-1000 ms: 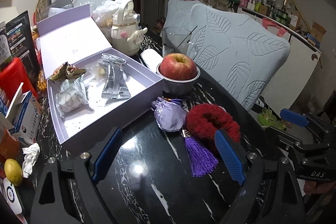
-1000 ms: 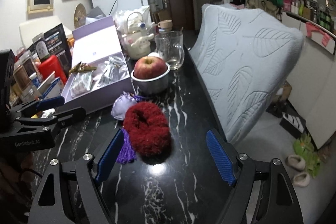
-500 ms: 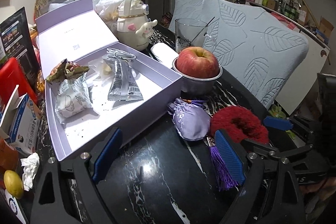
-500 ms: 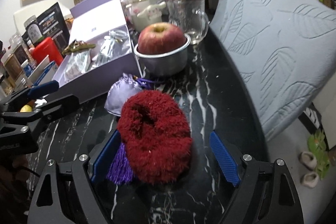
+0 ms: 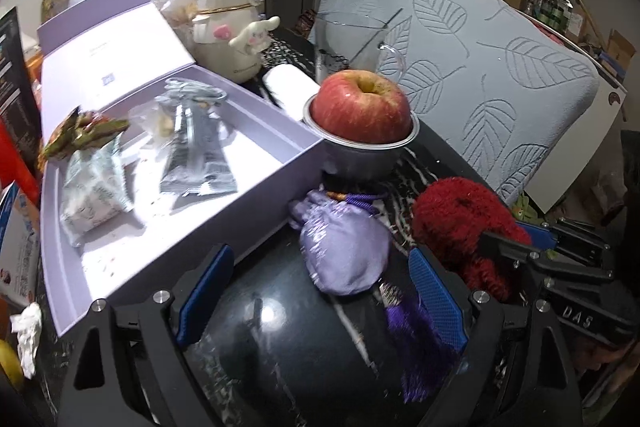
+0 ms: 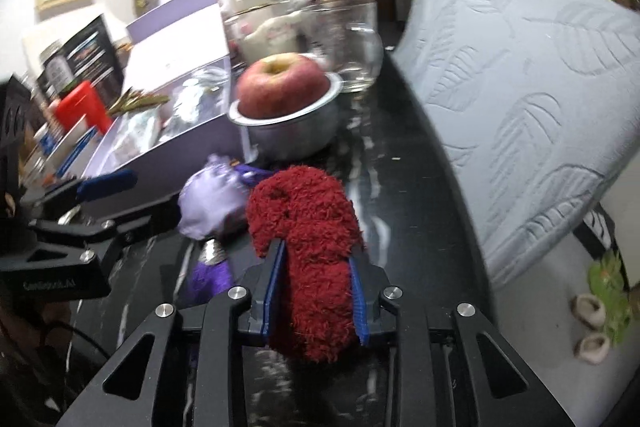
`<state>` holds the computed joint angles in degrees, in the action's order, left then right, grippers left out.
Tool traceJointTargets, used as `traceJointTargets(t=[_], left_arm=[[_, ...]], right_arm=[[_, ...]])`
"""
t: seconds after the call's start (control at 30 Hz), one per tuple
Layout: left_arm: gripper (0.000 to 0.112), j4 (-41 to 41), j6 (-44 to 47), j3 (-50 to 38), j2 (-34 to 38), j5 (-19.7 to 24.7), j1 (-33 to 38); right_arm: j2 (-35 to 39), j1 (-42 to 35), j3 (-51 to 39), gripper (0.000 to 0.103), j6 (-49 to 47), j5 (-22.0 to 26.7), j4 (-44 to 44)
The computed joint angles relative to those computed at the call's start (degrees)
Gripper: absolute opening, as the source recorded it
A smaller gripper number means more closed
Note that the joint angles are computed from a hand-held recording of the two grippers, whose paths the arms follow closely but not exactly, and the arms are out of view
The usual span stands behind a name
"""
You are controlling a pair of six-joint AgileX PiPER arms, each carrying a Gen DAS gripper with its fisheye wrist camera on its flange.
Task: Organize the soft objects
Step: 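Grasp the red scrunchie with the right tool while the left tool grasps the lavender pouch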
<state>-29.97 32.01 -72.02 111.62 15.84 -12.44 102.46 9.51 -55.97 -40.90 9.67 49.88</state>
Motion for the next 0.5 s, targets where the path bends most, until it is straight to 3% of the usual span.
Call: traceJointTargets(t=[0.17, 0.3, 0.5], left_arm=[[0.090, 3.9, -2.6, -4.4, 3.0, 0.8, -1.5], [0.090, 6.2, -4.0, -7.5, 5.6, 0.8, -2.5], [0.090, 12.5, -10.9, -13.0, 10.1, 4.2, -3.1]], right_arm=[[0.3, -2.7, 0.3, 0.029, 2.2, -1.4, 0.6], [0.7, -4.7, 0.2, 0.030, -7.2, -0.1, 10.7], [1.1, -5.1, -0.1, 0.035, -9.2, 0.6, 12.9]])
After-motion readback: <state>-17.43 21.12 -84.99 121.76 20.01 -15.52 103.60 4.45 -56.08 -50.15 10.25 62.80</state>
